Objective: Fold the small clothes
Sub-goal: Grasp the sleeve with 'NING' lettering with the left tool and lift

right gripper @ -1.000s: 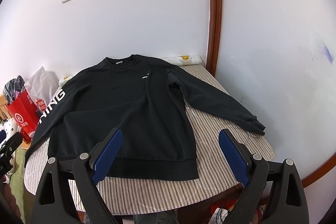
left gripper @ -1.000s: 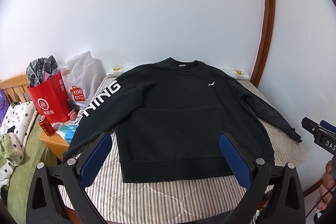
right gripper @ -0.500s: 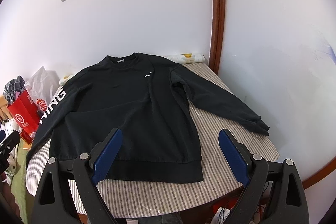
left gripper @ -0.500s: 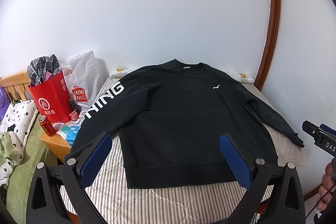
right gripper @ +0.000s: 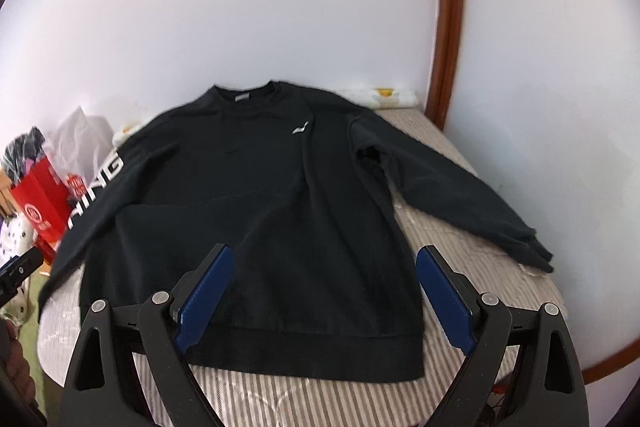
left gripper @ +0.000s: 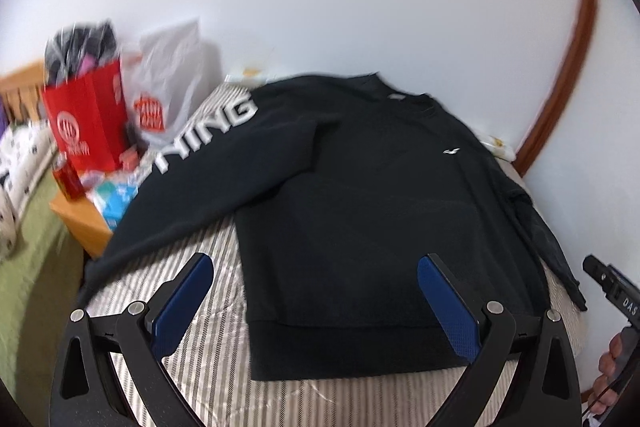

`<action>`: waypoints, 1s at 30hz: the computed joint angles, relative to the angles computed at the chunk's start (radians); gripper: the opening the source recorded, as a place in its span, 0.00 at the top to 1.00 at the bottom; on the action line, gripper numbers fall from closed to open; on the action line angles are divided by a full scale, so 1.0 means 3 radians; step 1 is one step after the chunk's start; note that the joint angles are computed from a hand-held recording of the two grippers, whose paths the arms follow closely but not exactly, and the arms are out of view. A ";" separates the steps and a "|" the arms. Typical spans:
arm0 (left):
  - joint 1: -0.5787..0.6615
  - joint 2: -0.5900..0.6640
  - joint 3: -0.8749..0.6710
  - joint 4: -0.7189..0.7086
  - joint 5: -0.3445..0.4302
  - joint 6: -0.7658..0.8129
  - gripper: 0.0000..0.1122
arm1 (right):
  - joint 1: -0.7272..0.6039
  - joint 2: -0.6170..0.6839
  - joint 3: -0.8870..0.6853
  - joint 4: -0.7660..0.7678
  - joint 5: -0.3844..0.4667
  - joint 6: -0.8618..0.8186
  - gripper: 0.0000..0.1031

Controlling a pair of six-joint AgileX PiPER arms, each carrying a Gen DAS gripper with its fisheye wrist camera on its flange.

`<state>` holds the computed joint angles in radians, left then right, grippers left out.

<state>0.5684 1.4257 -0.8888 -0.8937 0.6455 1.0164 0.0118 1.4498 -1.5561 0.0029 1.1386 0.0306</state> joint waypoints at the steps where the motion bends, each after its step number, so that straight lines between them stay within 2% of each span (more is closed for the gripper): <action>1: 0.0027 0.0115 -0.0018 -0.0051 -0.0027 0.0037 0.09 | 0.0033 0.0053 0.0026 -0.0011 -0.0027 0.0029 0.11; 6: 0.0313 0.0716 -0.0161 -0.0477 -0.0042 0.0369 0.15 | 0.0256 0.0305 0.0178 -0.0127 -0.0216 0.0206 0.11; 14: 0.0713 0.1501 -0.0578 -0.0858 0.0265 0.0532 0.26 | 0.0640 0.0641 0.0313 -0.0453 -0.0343 0.0530 0.11; 18: 0.0716 0.1799 -0.0842 -0.0903 0.0340 0.0427 0.29 | 0.0740 0.0771 0.0269 -0.0570 -0.0367 0.0646 0.11; 20: 0.0719 0.1931 -0.0960 -0.0989 0.0391 0.0402 0.35 | 0.0800 0.0831 0.0229 -0.0692 -0.0330 0.0703 0.11; 24: 0.0718 0.2083 -0.1164 -0.1066 0.0424 0.0252 0.38 | 0.0881 0.0920 0.0158 -0.0935 -0.0253 0.0784 0.11; 27: 0.0682 0.2153 -0.1302 -0.1013 0.0368 0.0065 0.44 | 0.0871 0.0909 0.0158 -0.1036 -0.0239 0.0832 0.11; 29: 0.0621 0.2174 -0.1392 -0.0856 0.0245 -0.0101 0.61 | 0.0825 0.0937 0.0115 -0.0999 -0.0227 0.0802 0.11; 30: 0.0594 0.2197 -0.1453 -0.0777 0.0207 -0.0178 0.66 | 0.0812 0.0945 0.0099 -0.0990 -0.0221 0.0792 0.11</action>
<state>0.7466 2.0848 -1.3246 -1.1267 0.7076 0.9629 0.2555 1.7333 -1.5263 -0.2940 1.0721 0.2683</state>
